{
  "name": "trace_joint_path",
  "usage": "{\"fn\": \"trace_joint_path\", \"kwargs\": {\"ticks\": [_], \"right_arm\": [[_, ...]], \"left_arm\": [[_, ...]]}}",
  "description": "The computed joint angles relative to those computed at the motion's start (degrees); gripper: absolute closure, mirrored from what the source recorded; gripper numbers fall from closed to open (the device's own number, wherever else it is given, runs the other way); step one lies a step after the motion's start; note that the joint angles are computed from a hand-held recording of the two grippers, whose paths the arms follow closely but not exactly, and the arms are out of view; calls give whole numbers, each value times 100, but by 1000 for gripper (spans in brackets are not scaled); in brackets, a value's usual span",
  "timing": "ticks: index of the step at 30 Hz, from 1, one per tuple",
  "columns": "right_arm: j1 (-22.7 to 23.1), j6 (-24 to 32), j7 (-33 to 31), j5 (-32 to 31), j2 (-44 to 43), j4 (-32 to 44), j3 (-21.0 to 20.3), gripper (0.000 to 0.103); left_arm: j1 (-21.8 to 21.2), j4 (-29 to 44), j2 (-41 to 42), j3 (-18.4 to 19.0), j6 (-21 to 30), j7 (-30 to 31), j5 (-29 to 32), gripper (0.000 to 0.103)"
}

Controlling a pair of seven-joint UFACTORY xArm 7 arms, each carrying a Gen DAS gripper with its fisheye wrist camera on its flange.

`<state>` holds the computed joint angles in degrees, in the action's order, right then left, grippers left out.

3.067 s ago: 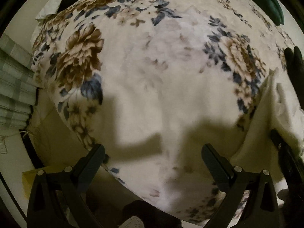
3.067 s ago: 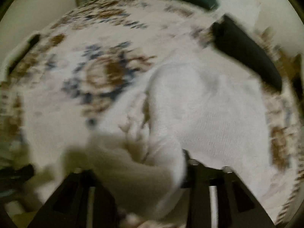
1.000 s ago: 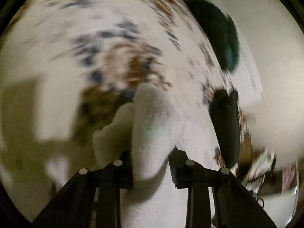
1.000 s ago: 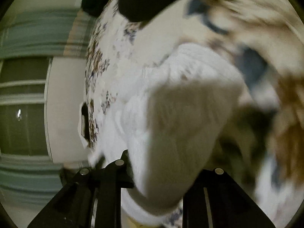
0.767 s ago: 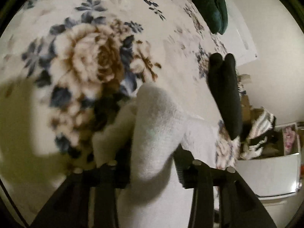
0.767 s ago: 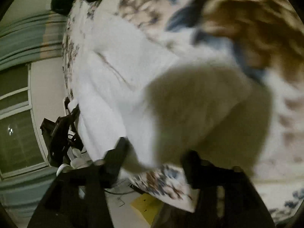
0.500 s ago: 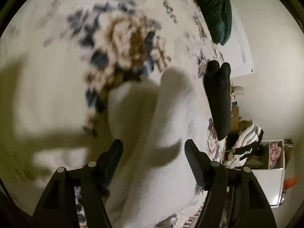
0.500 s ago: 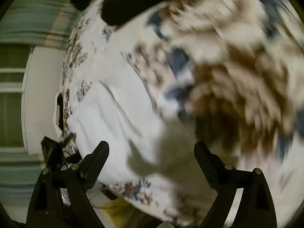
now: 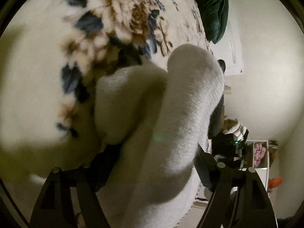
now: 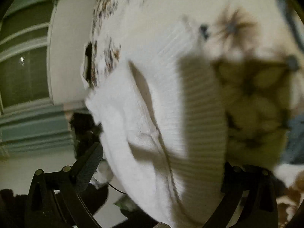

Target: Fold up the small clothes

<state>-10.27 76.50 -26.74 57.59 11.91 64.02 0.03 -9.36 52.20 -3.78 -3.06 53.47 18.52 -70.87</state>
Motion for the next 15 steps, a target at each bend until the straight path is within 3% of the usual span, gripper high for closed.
{"fn": "trace_joint_path", "kwargs": {"ticks": [5, 6, 7, 8, 9, 10, 15], "right_arm": [[191, -339, -41, -137, 77, 3, 134, 0], [183, -365, -71, -49, 35, -38, 135, 1], [235, -489, -71, -30, -24, -78, 158, 14], [283, -580, -24, -97, -89, -113, 159, 47], [343, -670, 50, -219, -127, -131, 162, 66], [400, -764, 110, -211, -186, -213, 182, 74], [689, -1402, 327, -203, -698, -560, 202, 79]], "left_arm": [[-116, -30, -118, -113, -394, -103, 151, 30], [-165, -33, -160, -150, -554, -105, 232, 40], [-217, -30, -202, -195, -745, -159, 421, 58], [-270, -44, -261, -217, -894, -161, 515, 62], [-312, -74, -311, -207, -978, -137, 512, 67], [-347, -75, -340, -197, -1031, -173, 560, 70], [-457, 177, -405, -136, -1032, -368, 1005, 76]]}}
